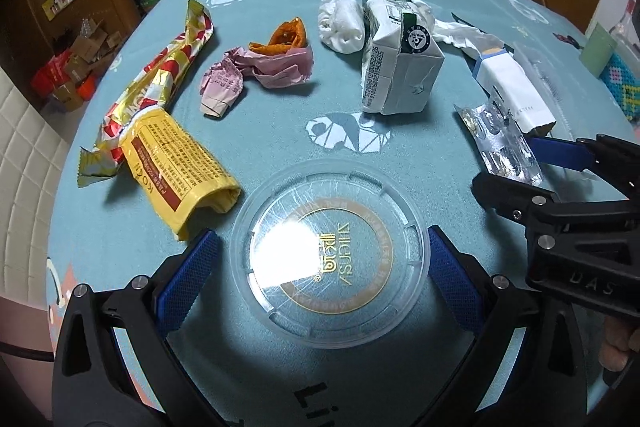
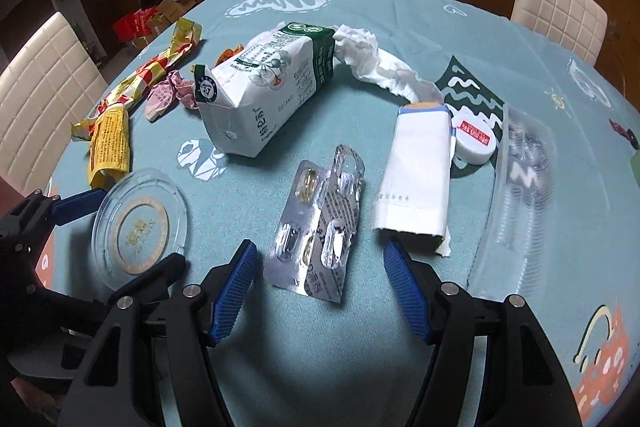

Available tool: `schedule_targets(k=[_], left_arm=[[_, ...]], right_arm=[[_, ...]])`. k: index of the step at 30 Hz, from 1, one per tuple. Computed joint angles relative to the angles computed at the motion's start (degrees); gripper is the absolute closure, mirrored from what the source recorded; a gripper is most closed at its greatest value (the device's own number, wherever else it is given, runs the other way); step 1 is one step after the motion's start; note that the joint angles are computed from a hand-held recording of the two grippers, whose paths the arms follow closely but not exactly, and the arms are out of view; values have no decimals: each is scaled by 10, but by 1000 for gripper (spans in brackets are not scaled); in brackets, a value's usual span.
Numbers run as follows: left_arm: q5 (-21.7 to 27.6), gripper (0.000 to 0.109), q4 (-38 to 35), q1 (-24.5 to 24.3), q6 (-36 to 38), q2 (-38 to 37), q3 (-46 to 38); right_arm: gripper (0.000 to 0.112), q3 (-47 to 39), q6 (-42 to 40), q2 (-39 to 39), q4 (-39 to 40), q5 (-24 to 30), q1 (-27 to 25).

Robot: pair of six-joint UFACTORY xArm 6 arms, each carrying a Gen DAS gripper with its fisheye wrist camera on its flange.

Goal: Collect trash
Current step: 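Grasp the clear plastic lid with the left gripper while the right grasps the blister pack, then carry the lid and blister pack to the bin and release both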

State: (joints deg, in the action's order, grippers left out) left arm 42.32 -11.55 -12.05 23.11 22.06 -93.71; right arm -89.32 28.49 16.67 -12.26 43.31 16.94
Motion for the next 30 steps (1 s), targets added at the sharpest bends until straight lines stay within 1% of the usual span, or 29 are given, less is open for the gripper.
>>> schedule_targets(k=[1,2,3,4,5,9,15,21,25,30], left_arm=[[-1,9,-5,1,7,1,-1],[-2,11,-9,1,13,0,0],[-4,13,-16,2,23,-1,2],[-7,19,-22,2,33,-4,5],[-2,19,-24,2,35,-3,2],[4,21,-48,8,51,-7,3],[-15,21,-67,18,69,-36,33],[-30,21,-71,34,77,-71,65],[-47,21,-66,50,78,-96,88],[-57,21,-54,81,70,-111,97]], right_arm=[[49,-2,1,2,-4,0,1],[53,-2,4,2,-11,1,2],[59,-1,10,1,-23,2,3],[63,1,9,-1,-23,-1,3],[73,2,9,-2,-24,-2,3],[79,5,3,-8,-15,0,5],[79,21,11,-24,-11,3,13],[79,21,15,-34,-15,-1,35],[79,-12,8,-18,-18,1,54],[79,-91,-16,33,-7,12,81]])
